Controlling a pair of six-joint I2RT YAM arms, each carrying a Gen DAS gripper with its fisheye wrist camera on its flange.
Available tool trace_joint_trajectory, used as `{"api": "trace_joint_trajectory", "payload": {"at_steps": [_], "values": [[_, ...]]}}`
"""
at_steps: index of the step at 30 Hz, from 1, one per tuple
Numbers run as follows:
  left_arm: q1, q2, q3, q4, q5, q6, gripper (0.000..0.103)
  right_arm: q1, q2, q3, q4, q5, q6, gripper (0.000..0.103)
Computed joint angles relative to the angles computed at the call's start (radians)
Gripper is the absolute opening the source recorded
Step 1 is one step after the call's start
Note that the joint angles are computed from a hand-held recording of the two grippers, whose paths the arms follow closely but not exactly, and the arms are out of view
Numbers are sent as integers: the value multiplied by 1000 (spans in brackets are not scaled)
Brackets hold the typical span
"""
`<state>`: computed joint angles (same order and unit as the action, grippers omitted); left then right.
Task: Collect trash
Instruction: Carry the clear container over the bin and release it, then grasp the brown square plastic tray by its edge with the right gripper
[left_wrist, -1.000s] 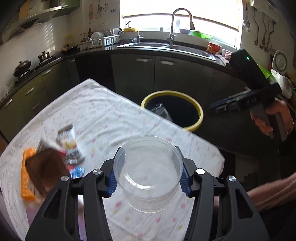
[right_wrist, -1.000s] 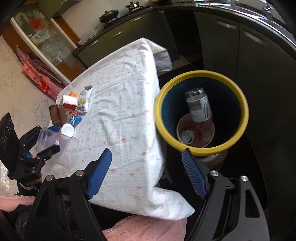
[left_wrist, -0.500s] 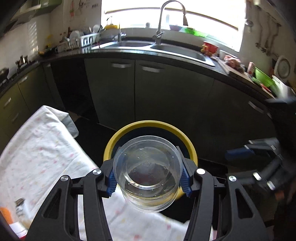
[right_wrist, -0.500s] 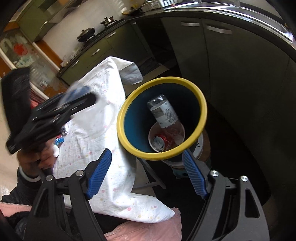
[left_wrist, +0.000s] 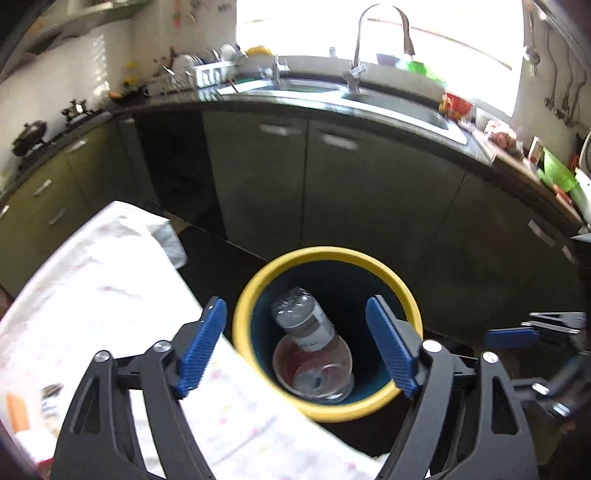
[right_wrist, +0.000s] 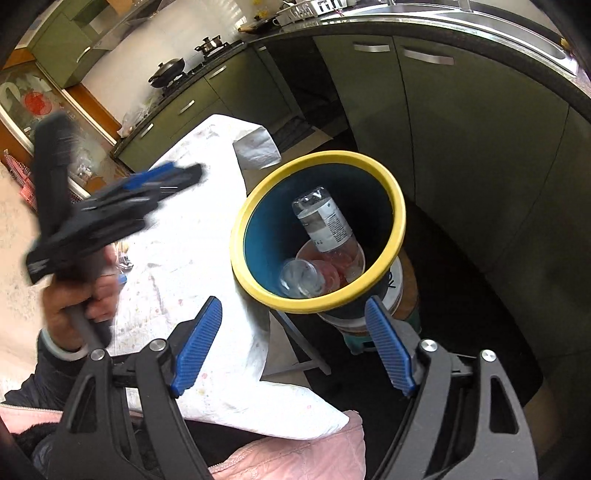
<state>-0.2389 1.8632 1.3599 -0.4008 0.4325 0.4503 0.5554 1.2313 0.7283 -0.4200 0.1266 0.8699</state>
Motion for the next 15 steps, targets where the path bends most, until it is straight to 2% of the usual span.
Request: {"api": "trace_joint_trajectory", "payload": {"at_steps": [3,8,12,15], "values": [[121,-149,-91,-25,64,42,89,11,31,9,21,-11,0,75],[370,-278,-132,-137,177,175,94,58,134,106,5,-7,-22,75],[613,-319,-148,-192,255,303,98,104,262,245,-20,-17,-71,75],[764,-310,-158,-173,275,362,98,141,370,364,-39,-29,-105,75]]}}
